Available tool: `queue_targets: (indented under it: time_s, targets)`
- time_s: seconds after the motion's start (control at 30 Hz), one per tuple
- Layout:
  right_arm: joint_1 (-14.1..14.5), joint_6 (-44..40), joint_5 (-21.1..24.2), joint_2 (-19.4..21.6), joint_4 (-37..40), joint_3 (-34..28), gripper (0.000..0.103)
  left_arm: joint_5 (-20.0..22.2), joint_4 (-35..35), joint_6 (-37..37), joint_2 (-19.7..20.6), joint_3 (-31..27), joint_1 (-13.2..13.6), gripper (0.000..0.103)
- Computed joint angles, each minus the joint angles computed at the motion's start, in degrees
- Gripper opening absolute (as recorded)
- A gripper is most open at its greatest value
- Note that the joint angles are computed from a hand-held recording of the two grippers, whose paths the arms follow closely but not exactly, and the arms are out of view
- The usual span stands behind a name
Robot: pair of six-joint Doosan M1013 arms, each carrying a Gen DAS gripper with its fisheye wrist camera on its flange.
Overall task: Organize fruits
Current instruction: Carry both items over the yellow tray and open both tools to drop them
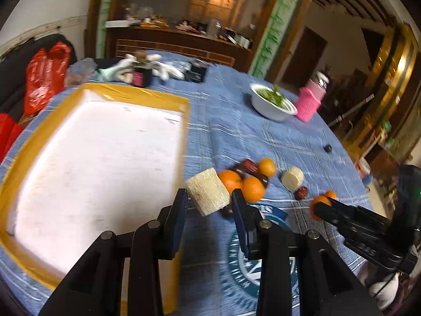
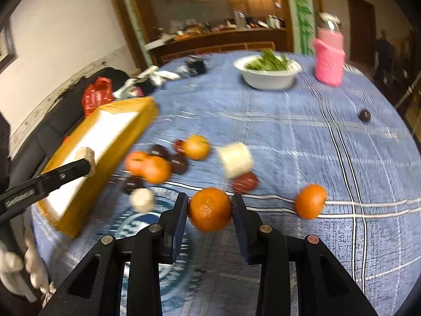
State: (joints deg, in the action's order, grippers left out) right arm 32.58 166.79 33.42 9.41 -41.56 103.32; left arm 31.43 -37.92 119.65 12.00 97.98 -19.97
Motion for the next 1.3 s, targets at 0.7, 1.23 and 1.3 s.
queue_targets:
  time_s: [0.7,1.23,1.3]
  targets:
    - [7.4,-37.0,3.6,17.0,23.3,-24.6,0.038,-2.2,-2.0,-6.4,-0.3,2.0,12.1,0.034]
    - [8.6,-33.5,2.6,17.1,21.0,-24.5,0.067,-3.3,-6.9,-4.3,-2.2,3.2,12.8,0.065]
    - [8.7,-31.5,1.5,16.0,19.4,-23.0,0.067,-3.7,-7.0,-4.2,-2.8,3.5,12.6,0.068]
